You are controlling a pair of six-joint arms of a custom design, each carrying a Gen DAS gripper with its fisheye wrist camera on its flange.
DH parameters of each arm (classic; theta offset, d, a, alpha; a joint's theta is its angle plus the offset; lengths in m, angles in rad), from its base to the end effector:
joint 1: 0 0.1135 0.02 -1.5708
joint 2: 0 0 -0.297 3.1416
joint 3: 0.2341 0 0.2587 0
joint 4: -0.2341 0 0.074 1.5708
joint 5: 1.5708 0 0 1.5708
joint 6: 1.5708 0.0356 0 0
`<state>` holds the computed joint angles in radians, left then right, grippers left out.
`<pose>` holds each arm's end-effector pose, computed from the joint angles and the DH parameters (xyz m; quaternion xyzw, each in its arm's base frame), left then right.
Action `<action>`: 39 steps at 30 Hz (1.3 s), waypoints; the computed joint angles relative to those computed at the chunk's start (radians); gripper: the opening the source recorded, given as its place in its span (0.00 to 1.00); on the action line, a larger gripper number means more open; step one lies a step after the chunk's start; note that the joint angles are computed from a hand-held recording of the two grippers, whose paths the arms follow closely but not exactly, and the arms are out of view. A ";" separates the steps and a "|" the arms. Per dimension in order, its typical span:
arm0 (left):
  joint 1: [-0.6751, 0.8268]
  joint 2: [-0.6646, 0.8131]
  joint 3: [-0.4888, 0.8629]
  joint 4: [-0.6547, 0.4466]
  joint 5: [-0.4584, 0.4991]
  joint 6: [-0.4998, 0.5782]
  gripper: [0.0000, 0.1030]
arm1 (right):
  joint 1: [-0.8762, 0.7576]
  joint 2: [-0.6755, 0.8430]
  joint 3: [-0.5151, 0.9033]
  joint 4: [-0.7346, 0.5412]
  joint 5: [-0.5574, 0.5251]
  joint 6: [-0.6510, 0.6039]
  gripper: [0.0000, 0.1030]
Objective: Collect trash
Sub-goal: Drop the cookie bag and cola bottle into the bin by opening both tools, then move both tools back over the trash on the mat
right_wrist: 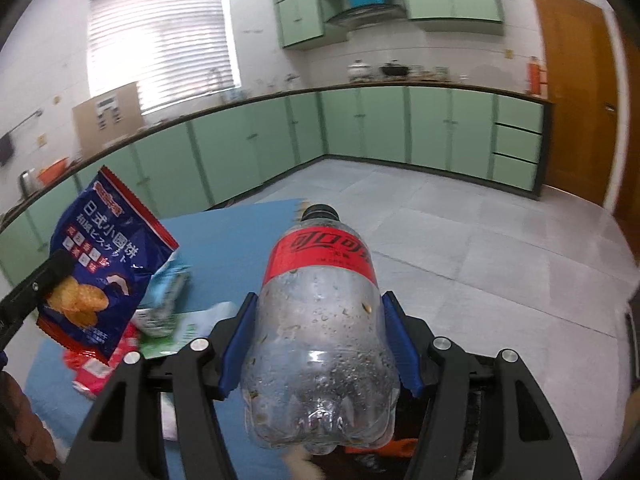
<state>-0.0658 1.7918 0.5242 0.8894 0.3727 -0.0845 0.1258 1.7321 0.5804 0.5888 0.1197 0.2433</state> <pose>0.3156 -0.0338 0.1415 0.0964 0.8140 -0.1943 0.5388 0.3154 0.0356 0.1428 0.0802 0.8709 0.0370 0.4835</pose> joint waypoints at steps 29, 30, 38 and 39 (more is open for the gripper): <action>-0.292 0.395 0.397 -0.171 -0.107 0.004 0.31 | -0.303 0.230 0.013 0.085 -0.070 -0.072 0.75; -0.285 0.386 0.391 -0.172 -0.108 0.005 0.32 | -0.297 0.228 0.009 0.090 -0.060 -0.072 0.75; -0.204 0.287 0.288 -0.116 -0.124 0.032 0.51 | -0.215 0.160 -0.012 0.087 -0.007 -0.060 0.87; -0.192 0.273 0.276 -0.112 -0.127 0.034 0.52 | -0.199 0.151 -0.013 0.087 -0.001 -0.057 0.87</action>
